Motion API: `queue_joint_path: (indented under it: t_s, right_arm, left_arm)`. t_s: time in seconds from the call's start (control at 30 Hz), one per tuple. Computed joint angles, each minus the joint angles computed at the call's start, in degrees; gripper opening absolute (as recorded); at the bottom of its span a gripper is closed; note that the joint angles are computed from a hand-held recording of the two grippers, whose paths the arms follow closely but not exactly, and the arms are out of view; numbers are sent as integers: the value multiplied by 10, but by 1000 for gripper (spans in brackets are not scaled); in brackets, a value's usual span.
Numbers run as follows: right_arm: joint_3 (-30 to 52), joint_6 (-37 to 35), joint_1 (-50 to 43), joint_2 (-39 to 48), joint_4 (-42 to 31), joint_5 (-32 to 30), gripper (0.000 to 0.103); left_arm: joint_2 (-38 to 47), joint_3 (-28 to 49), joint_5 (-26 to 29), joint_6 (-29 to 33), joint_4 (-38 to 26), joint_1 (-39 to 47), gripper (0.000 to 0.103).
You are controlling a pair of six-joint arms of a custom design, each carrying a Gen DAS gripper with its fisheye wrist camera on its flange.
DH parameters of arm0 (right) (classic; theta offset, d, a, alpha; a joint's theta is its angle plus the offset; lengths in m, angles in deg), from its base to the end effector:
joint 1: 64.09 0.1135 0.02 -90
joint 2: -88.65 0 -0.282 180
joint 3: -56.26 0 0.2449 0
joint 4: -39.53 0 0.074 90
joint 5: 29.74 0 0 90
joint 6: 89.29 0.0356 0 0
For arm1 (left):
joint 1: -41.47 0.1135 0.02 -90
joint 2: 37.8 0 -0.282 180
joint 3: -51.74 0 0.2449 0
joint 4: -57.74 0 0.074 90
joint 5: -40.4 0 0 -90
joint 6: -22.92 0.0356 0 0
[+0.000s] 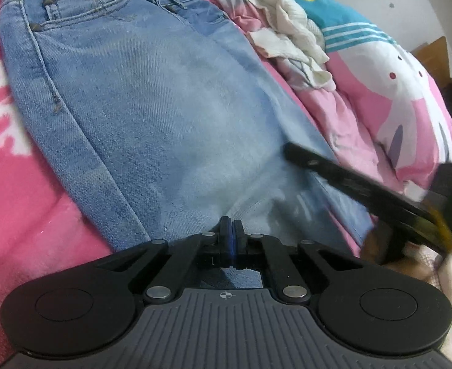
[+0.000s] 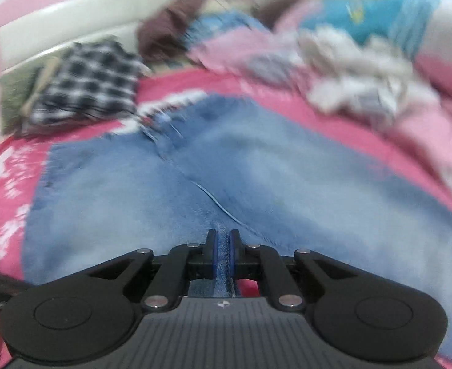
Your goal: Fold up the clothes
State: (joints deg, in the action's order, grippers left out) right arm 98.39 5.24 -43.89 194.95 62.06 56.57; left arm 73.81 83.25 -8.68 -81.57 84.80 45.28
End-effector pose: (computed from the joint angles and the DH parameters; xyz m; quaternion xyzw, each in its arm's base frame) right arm 0.2692 0.1015 0.0910 -0.1374 0.9015 0.1164 0.3936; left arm 0.2277 -0.0082 0.0538 -0.0319 0.8949 -0.3577 0.2648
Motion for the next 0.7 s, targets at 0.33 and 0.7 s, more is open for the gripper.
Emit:
queue_joint_path:
  t_s: [0.33, 0.7]
  right_arm:
    - [-35, 85, -231, -110, -89, -189, 17]
    - [-68, -44, -298, -124, -265, -336, 45]
  left_arm:
    - [-16, -6, -29, 13, -2, -18, 5]
    - [-70, -25, -68, 40, -14, -52, 9]
